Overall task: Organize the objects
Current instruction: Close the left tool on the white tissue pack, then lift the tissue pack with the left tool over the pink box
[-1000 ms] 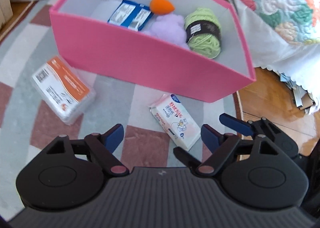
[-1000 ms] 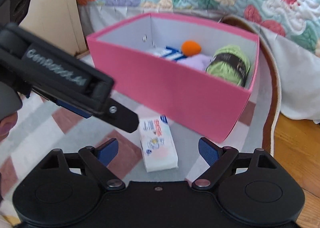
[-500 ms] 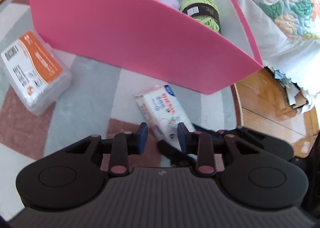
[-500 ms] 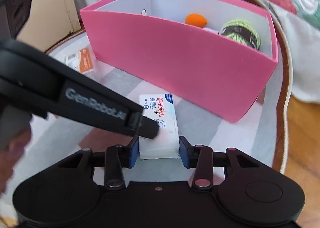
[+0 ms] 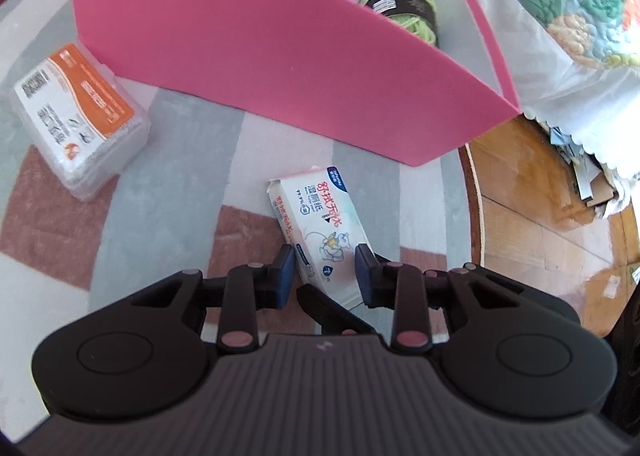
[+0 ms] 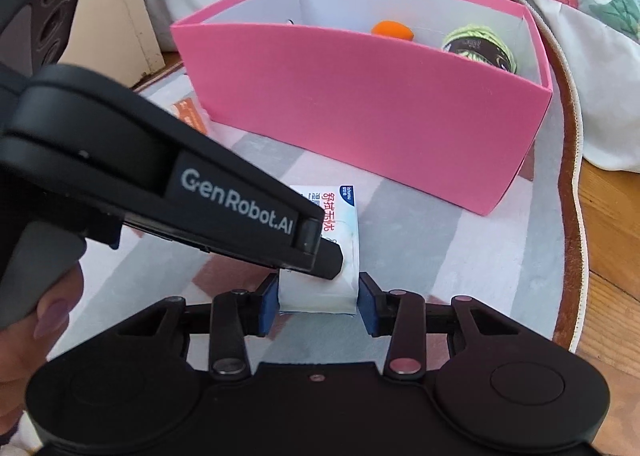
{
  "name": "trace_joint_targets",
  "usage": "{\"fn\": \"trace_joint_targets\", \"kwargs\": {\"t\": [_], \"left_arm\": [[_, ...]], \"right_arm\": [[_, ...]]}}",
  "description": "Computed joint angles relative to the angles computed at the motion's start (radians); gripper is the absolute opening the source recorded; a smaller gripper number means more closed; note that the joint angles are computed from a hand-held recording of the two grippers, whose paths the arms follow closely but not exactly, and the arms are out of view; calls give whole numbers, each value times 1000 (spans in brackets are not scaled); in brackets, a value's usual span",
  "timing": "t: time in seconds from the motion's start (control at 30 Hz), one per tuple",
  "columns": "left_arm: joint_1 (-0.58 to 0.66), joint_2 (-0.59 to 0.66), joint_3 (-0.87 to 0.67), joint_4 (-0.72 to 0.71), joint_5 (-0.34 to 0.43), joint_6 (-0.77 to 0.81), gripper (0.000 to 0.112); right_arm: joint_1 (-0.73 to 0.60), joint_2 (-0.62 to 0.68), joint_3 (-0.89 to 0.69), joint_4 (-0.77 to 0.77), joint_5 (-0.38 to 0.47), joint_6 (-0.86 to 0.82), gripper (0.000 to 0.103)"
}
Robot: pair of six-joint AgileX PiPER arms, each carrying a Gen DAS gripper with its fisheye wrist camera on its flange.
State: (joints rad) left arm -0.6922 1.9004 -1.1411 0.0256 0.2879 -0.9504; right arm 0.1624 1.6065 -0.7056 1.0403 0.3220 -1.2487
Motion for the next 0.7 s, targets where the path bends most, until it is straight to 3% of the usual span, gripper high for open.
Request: {"fn": "trace_joint_targets", "kwargs": {"t": [0.2,0.33,0.5,0.57,0.7], "left_arm": [[-29,-110,10,55,99,-25,31],[-55,-185,-10,72,210,-53,31],[-93,-267,-41,135,311,-118,32],[-120,-303,-42,182,345,-161,32],[-144,-340,-87,213,429,-168,32]], "right_arm": [[15,-132,13,-189,62,211,46],[32,-250,15,-330,158,369,46],[22,-338,0,-322,246,342,46],[7,-308,-57,-316,270,331,46],[0,-380,-98,-381,349,392,46]]}}
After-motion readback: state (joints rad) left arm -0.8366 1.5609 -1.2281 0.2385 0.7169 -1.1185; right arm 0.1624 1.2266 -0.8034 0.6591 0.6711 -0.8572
